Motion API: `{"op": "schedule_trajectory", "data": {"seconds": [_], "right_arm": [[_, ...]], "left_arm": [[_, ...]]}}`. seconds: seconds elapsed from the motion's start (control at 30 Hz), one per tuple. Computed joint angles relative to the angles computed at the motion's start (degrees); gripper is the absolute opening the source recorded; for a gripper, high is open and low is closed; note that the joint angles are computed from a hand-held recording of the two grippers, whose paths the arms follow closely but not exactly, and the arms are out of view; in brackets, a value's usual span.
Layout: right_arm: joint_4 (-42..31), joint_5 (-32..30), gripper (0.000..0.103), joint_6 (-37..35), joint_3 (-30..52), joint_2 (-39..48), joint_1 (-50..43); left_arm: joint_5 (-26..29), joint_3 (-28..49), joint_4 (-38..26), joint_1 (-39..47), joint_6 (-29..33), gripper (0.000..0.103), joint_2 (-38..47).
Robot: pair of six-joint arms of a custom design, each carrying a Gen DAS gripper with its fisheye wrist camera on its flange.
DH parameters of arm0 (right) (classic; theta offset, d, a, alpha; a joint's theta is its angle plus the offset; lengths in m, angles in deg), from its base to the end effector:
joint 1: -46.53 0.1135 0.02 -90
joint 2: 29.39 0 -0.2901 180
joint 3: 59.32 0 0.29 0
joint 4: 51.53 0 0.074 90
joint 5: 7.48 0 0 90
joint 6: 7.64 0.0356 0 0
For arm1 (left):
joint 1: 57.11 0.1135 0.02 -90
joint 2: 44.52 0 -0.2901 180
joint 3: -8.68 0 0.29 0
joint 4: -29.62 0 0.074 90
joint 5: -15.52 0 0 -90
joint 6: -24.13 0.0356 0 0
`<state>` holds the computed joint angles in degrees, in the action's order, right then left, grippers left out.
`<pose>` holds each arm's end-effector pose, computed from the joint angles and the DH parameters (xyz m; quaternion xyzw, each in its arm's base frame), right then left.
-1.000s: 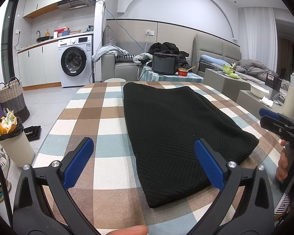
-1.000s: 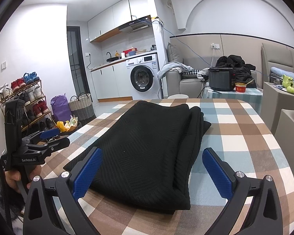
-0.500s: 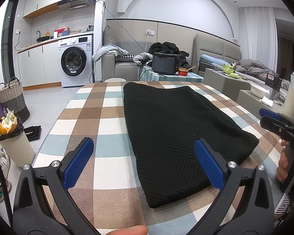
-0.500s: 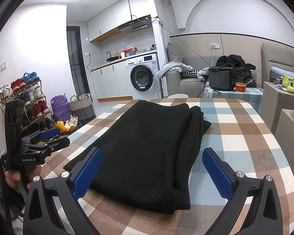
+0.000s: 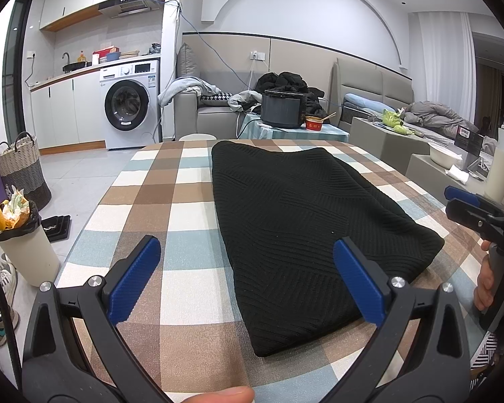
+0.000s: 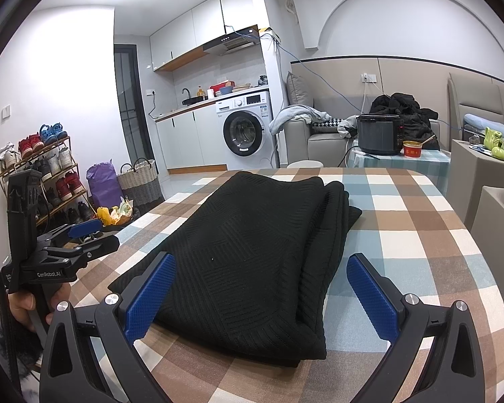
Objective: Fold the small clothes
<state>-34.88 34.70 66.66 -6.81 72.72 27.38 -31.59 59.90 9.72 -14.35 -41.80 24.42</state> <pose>0.3402 -0.0902 0.1230 -0.1693 0.8087 0.2090 0.5232 0.2156 0.1664 0.2349 0.0236 0.8503 -0.0476 0.5236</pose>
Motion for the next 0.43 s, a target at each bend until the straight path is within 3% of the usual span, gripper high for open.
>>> {"op": "schedule_trajectory", "data": {"seconds": [0.43], "right_arm": [[-0.07, 0.08, 0.103, 0.05, 0.01, -0.07, 0.05]], "left_arm": [[0.63, -0.49, 1.05, 0.32, 0.26, 0.102, 0.68]]}}
